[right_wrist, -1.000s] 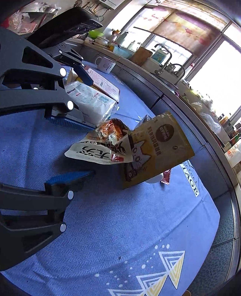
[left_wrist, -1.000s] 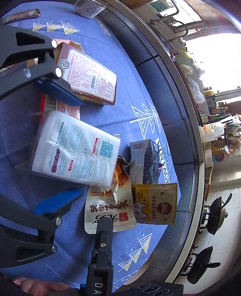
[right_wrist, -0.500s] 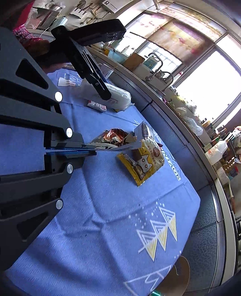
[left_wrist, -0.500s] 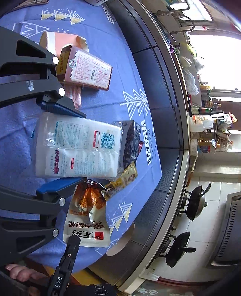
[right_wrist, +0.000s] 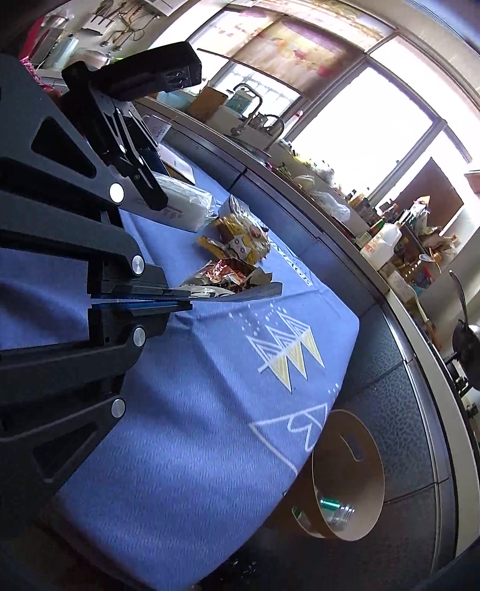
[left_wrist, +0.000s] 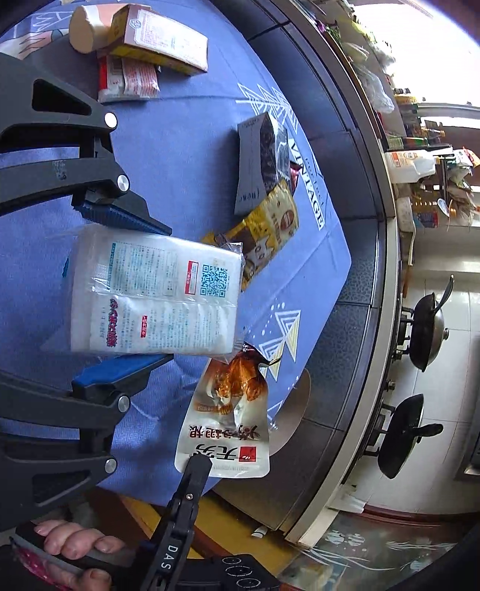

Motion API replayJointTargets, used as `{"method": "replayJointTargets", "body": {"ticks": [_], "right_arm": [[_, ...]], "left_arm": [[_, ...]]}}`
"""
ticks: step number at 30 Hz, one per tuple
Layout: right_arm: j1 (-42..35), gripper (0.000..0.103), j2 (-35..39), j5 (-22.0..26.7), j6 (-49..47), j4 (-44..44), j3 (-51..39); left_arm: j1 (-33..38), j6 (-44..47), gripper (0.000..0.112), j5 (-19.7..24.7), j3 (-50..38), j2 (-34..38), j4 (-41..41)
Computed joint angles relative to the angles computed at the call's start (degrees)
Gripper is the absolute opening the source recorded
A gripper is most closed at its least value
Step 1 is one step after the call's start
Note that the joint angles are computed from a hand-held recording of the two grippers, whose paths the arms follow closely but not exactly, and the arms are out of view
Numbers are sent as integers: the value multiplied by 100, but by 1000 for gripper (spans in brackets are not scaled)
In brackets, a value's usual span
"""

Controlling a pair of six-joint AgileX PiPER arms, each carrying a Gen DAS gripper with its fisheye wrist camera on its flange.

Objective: Collect trash
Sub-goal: 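Carry both items to the beige bin and open both grippers over it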

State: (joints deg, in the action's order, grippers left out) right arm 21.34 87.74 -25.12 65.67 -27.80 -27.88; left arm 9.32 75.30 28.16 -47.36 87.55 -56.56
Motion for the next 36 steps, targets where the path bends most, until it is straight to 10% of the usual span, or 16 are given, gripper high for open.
{"method": "replayJointTargets", "body": {"ticks": [19, 36], "right_arm": [[-2745, 1, 429, -754, 1098, -1986, -206], [-4027, 2, 2466, -472, 2897, -4392, -2789]], "left_arm": [[-2424, -3312, 61, 157, -2732, 1918, 2421], [-3588, -6164, 62, 3198, -10230, 6228, 4773]]}}
